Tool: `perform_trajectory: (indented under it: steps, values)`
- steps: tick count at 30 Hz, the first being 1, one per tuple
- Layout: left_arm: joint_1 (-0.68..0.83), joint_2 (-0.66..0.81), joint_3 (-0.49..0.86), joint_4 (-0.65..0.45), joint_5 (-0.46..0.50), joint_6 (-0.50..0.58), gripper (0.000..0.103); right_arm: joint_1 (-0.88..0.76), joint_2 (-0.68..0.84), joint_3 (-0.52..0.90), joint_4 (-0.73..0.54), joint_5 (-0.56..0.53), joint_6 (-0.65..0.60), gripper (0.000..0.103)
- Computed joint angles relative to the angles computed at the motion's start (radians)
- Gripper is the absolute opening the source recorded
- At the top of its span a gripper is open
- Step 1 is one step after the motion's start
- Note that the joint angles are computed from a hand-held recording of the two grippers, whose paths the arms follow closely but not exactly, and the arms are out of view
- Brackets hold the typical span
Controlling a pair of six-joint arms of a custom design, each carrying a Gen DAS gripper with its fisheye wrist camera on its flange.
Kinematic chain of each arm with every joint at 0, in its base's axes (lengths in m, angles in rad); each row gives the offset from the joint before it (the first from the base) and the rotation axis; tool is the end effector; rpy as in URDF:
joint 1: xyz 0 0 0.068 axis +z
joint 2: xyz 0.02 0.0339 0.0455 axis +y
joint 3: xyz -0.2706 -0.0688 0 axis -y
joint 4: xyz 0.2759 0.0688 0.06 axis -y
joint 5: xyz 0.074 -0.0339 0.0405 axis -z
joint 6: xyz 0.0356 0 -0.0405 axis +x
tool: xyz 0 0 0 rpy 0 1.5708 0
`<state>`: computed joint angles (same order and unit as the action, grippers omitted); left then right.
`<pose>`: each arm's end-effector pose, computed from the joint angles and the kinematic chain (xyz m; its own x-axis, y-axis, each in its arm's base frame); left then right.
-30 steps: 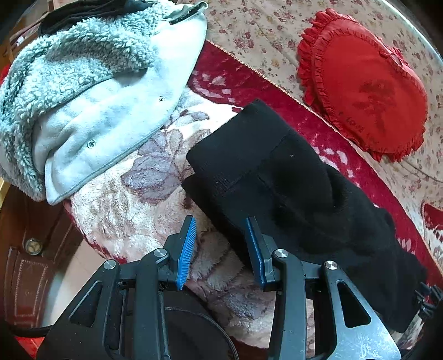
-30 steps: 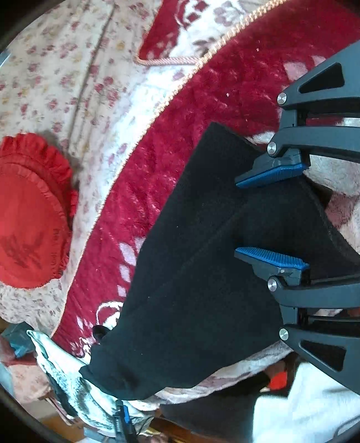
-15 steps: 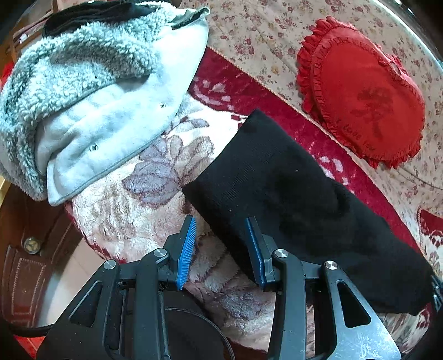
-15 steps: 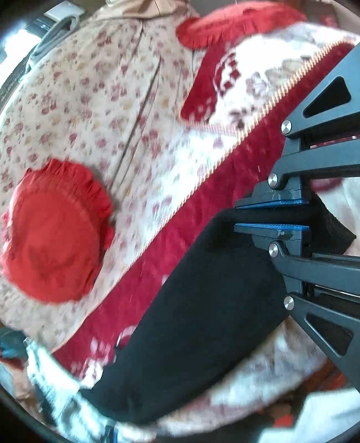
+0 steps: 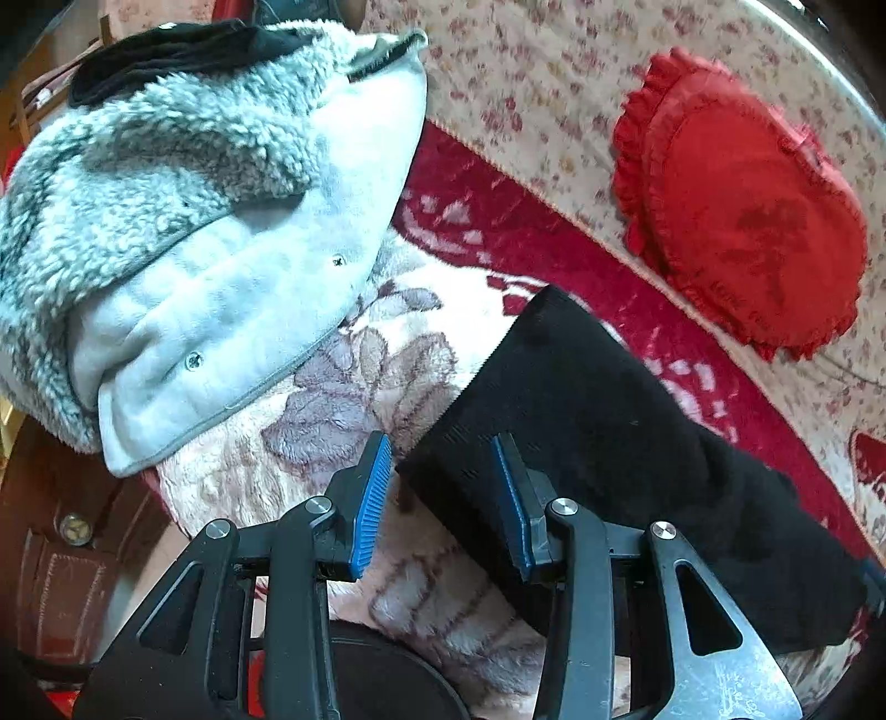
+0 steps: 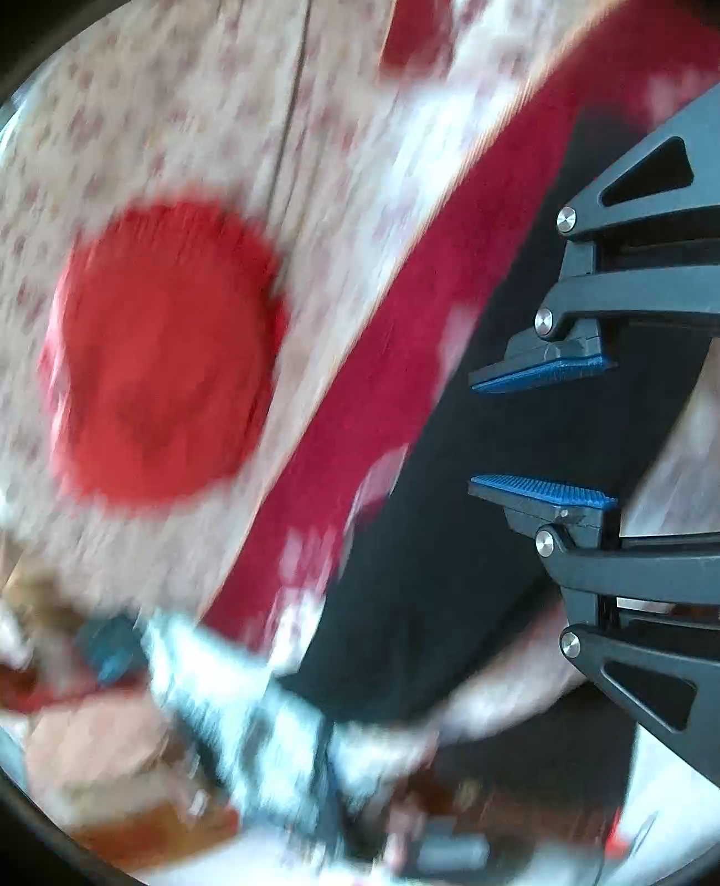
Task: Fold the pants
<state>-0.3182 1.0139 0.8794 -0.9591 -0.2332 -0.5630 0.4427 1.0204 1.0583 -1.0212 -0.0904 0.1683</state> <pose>0.2004 -0.0574 0.2692 -0.8221 -0.2759 -0.4980 -0.2781 0.9579 -0.0715 0.1907 0.0940 0.3234 -0.8205 -0.2044 -0.5339 -0.3392 0.9258 0.1669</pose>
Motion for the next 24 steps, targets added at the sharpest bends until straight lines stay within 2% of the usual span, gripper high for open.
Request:
perform_trajectory:
  steps: [1, 3, 7, 9, 12, 15, 17, 19, 24]
  values:
    - [0.013, 0.014, 0.002, 0.005, 0.008, 0.011, 0.037, 0.106, 0.031, -0.018, 0.099, -0.025, 0.061, 0.029]
    - [0.035, 0.031, 0.0, 0.023, 0.016, 0.039, 0.037, 0.241, 0.099, -0.029, 0.229, -0.025, 0.103, 0.029]
    - [0.094, 0.044, 0.0, 0.051, 0.069, 0.107, 0.037, 0.457, 0.342, 0.049, 0.403, 0.04, 0.099, 0.029]
    - [0.132, 0.055, -0.001, 0.071, 0.121, 0.139, 0.037, 0.505, 0.472, 0.119, 0.413, 0.089, 0.043, 0.029]
    - [0.148, 0.082, 0.005, 0.086, 0.153, 0.173, 0.037, 0.525, 0.561, 0.163, 0.411, 0.163, -0.003, 0.029]
    - [0.142, 0.098, -0.001, 0.114, 0.158, 0.21, 0.037, 0.48, 0.587, 0.174, 0.453, 0.098, 0.011, 0.029]
    - [0.145, 0.122, 0.002, 0.128, 0.166, 0.226, 0.037, 0.474, 0.607, 0.197, 0.448, 0.11, 0.004, 0.02]
    - [0.152, 0.143, 0.007, 0.135, 0.171, 0.237, 0.037, 0.459, 0.615, 0.2, 0.459, 0.092, 0.018, 0.017]
    - [0.218, 0.122, 0.002, 0.143, 0.225, 0.263, 0.037, 0.445, 0.643, 0.247, 0.435, 0.077, 0.013, 0.017]
